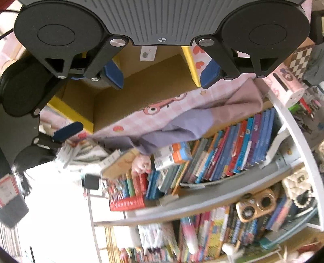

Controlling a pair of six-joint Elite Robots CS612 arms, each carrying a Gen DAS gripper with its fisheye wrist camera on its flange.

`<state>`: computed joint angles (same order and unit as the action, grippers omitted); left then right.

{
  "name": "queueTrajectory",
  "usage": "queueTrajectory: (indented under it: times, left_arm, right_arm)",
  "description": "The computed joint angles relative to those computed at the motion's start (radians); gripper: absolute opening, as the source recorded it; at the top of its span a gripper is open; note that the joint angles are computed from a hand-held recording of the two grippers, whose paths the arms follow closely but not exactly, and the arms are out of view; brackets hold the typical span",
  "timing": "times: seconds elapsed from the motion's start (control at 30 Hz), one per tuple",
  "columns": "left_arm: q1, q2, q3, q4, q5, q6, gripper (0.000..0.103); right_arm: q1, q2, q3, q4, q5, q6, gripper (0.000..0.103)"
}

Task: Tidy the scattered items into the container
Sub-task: 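Lower the tape roll into the yellow box with the right tool while the left tool releases the card box, then open and lift both tools out of the yellow box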

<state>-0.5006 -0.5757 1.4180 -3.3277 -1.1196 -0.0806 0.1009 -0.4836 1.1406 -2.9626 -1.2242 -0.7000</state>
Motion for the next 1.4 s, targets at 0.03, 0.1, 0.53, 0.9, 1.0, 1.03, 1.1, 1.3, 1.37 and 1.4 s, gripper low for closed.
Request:
queueTrajectory:
  times: [0.03, 0.1, 0.53, 0.9, 1.0, 1.03, 1.1, 1.3, 1.37, 1.4]
  left_arm:
    - [-0.002, -0.006, 0.014, -0.023, 0.003, -0.006, 0.090]
    - [-0.006, -0.017, 0.040, -0.064, 0.005, -0.014, 0.091]
    - [-0.024, -0.085, 0.211, -0.273, 0.042, -0.077, 0.092]
    - [-0.030, -0.139, 0.357, -0.328, 0.040, -0.112, 0.092]
    - [-0.033, -0.152, 0.396, -0.336, 0.032, -0.118, 0.092]
    - [-0.034, -0.155, 0.409, -0.337, 0.031, -0.119, 0.092]
    - [-0.036, -0.161, 0.432, -0.337, 0.035, -0.126, 0.092]
    - [-0.042, -0.176, 0.504, -0.319, 0.056, -0.191, 0.092]
    - [-0.046, -0.179, 0.523, -0.316, 0.073, -0.227, 0.092]
    - [-0.049, -0.180, 0.532, -0.318, 0.084, -0.244, 0.092]
  right_arm:
    - [0.000, -0.009, 0.020, -0.027, 0.003, 0.015, 0.090]
    - [0.000, -0.028, 0.063, -0.084, 0.005, 0.045, 0.090]
    - [0.015, -0.096, 0.266, -0.457, -0.087, 0.282, 0.090]
    - [0.044, -0.143, 0.414, -0.589, -0.203, 0.432, 0.090]
    - [0.053, -0.156, 0.454, -0.614, -0.222, 0.452, 0.090]
    - [0.055, -0.159, 0.464, -0.620, -0.227, 0.461, 0.090]
    - [0.061, -0.164, 0.483, -0.630, -0.237, 0.481, 0.090]
    - [0.085, -0.173, 0.539, -0.654, -0.262, 0.562, 0.090]
    - [0.094, -0.174, 0.557, -0.661, -0.268, 0.587, 0.090]
    - [0.098, -0.174, 0.564, -0.662, -0.268, 0.593, 0.090]
